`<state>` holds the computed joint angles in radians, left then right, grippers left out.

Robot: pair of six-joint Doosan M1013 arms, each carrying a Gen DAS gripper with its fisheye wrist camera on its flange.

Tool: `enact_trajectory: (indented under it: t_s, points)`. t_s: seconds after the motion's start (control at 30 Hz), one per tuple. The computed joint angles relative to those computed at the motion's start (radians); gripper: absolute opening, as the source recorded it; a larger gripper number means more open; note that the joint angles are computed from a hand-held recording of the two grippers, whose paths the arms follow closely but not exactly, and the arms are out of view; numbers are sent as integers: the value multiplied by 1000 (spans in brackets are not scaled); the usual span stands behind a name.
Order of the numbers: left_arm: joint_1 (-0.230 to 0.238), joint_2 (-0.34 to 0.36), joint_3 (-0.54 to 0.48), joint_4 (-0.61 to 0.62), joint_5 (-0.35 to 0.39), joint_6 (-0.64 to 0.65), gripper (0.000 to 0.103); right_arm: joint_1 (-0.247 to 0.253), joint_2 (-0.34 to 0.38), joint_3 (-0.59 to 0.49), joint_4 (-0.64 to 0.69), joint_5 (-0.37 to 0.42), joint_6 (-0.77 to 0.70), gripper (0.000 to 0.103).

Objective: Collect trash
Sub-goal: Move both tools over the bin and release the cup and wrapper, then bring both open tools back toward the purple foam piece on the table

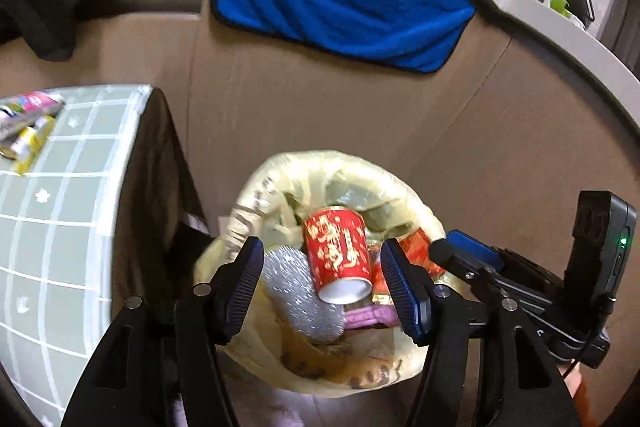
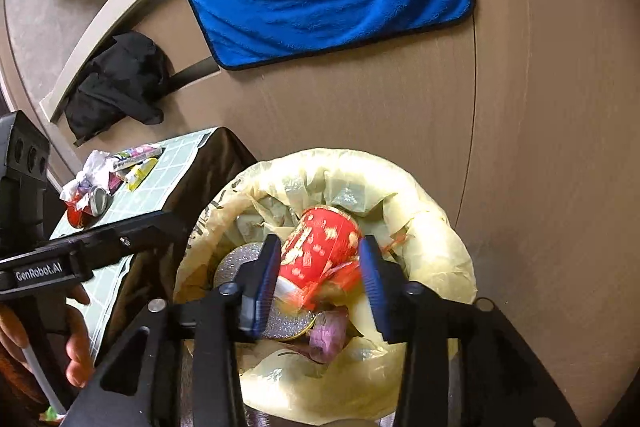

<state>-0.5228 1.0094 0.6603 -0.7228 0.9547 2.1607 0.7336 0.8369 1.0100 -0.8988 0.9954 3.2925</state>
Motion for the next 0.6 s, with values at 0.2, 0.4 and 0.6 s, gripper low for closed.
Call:
enact_trajectory:
  t_s: [0.2,0.4,0.6]
  points:
    - [18,-66,102,14,-106,43,62,17,0,-25,-45,54,29,40]
    - [51,-171,277,-17,-319,150,62,54,49,-152,-112,180,-43,40]
    - [87,-247,407,-130,-472,305,62,95,192,-454,-157,330,-257,40]
